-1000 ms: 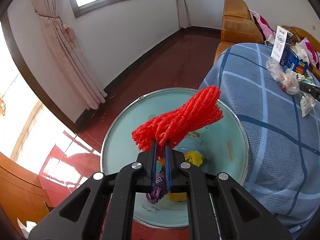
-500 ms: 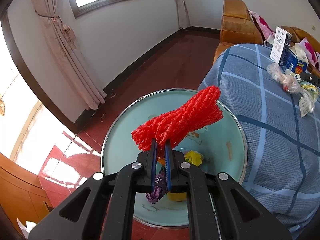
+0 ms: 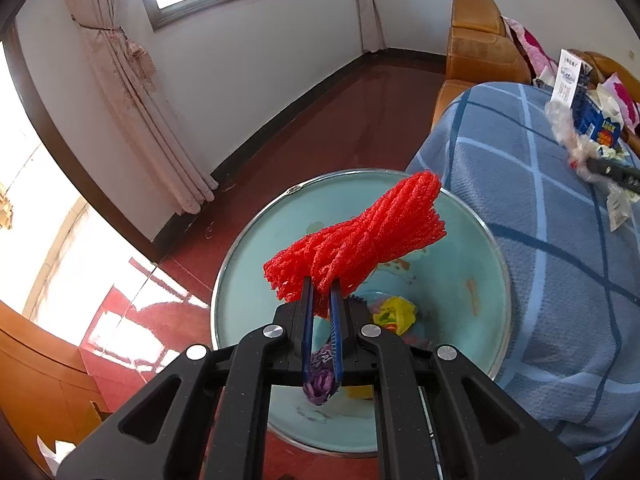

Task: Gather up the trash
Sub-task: 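Hold the red net over the bin with the left tool while the right tool grasps the clear plastic bag, then carry the clear plastic bag toward the bin with the right tool while the left tool holds the net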

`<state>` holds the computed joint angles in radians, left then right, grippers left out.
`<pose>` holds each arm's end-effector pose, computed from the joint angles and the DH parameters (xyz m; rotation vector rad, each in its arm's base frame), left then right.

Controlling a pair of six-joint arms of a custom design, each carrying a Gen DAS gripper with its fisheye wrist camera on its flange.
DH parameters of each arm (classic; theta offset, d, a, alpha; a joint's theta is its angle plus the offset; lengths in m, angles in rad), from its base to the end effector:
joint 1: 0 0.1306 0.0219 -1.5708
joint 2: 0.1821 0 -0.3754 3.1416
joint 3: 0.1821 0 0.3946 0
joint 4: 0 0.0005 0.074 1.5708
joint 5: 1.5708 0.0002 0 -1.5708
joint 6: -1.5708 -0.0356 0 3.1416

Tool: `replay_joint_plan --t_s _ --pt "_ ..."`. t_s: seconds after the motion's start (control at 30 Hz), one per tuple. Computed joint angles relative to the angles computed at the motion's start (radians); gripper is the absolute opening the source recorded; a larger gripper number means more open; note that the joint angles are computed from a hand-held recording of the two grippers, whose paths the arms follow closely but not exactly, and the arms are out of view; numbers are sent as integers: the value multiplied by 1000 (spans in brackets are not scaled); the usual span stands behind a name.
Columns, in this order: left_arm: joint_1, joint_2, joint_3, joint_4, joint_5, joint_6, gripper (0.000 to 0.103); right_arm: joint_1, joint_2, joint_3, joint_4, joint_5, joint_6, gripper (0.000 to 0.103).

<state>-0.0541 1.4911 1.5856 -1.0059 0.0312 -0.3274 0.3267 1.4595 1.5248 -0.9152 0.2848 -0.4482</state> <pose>0.5192 -0.0297 0.4545 0.4838 2.4356 0.0774 0.4897 0.1548 0.4494 0.2720 2.3605 0.0229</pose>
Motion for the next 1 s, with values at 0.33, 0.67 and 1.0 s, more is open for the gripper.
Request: replay_joint_plan --t_s 0.33,0.67,1.0 --pt "23 -18 -29 15 -26 -22 7 88 8 26 63 -40 203 21" --pt "31 -15 -24 13 -6 -23 8 76 -55 -26 41 -104 121 50" --pt "19 -23 -35 25 -18 -10 8 76 -78 -33 21 -26 -342 36"
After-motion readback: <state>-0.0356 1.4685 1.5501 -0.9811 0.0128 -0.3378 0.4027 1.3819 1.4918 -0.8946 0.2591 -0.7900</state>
